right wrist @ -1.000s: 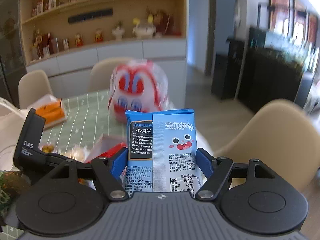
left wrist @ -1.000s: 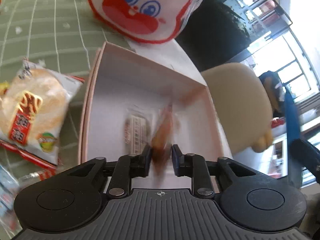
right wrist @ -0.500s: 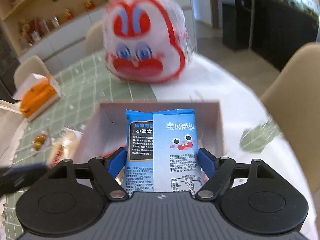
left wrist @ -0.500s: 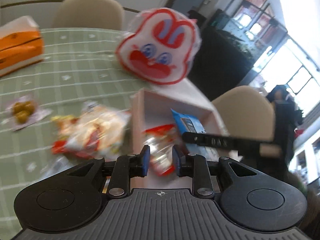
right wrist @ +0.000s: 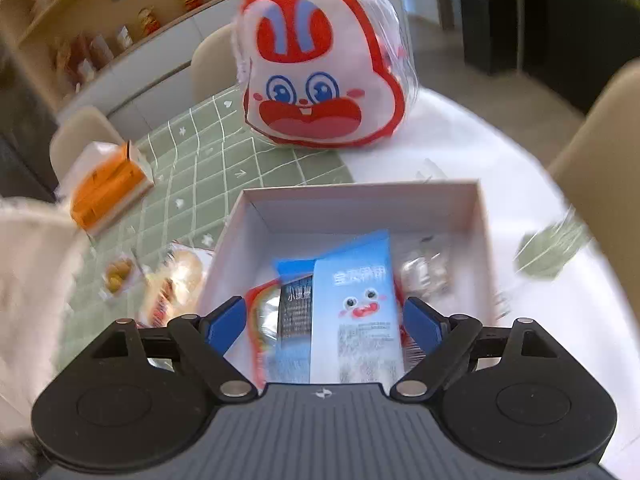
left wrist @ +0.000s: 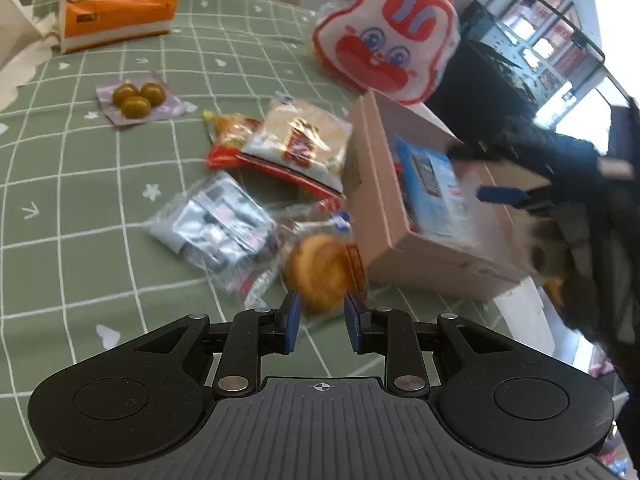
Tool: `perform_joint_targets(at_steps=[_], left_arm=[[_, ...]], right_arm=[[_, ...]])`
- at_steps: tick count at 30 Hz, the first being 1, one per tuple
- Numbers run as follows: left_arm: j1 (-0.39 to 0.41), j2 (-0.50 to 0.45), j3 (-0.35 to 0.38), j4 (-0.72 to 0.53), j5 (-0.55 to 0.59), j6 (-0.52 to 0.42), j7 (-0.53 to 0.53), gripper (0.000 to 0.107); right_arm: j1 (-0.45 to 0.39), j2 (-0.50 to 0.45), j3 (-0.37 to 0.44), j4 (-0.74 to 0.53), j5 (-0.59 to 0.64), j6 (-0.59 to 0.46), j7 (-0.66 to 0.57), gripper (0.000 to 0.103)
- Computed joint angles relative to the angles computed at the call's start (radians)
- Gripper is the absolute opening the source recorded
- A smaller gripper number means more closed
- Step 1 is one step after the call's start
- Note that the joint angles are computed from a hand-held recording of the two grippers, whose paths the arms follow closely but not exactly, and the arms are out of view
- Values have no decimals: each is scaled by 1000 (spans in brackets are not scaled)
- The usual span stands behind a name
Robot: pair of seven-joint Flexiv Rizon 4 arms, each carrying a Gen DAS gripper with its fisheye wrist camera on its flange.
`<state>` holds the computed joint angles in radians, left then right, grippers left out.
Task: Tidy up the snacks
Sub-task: 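Drop the red pouch into the pink box with the left while the right drops the blue packet in, then move the right gripper to the purple tray of yellow balls and grasp it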
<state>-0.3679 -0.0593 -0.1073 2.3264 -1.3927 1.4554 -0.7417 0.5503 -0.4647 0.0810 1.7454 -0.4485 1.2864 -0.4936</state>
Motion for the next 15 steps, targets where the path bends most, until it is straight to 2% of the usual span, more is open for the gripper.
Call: perform_joint_targets(at_steps=[1, 2, 3, 4, 6, 8, 9, 12, 15], left_arm=[[-2, 3, -1, 2, -8, -6, 18, 28], [-1, 6, 0, 3, 1, -16, 22, 28], [2, 16, 5, 10, 15, -34, 31, 28], [5, 26, 10, 16, 11, -53, 54, 28], [0, 44, 14, 28, -41, -62, 110, 28], [2, 51, 22, 42, -54, -43, 112, 28], [4, 47, 24, 42, -67, -29, 111, 28], [4, 36, 28, 26, -190, 17, 154, 28], [18, 32, 40, 18, -207, 40, 147, 28]], right_arm=[[19, -5, -15, -15, -16, -51, 14, 86], [24, -21, 1, -59, -30, -165, -36, 85], [48, -23, -15, -71, -99, -234, -42, 84], [66, -10, -38, -50, -177, -240, 7, 84], [95, 37, -92, 25, -254, -144, 134, 84], [103, 79, -125, 91, -358, -55, 285, 84], [103, 88, -127, 106, -397, -32, 322, 84], [117, 111, -105, 125, -505, -72, 353, 84], [113, 92, -56, 94, -558, -90, 308, 84]])
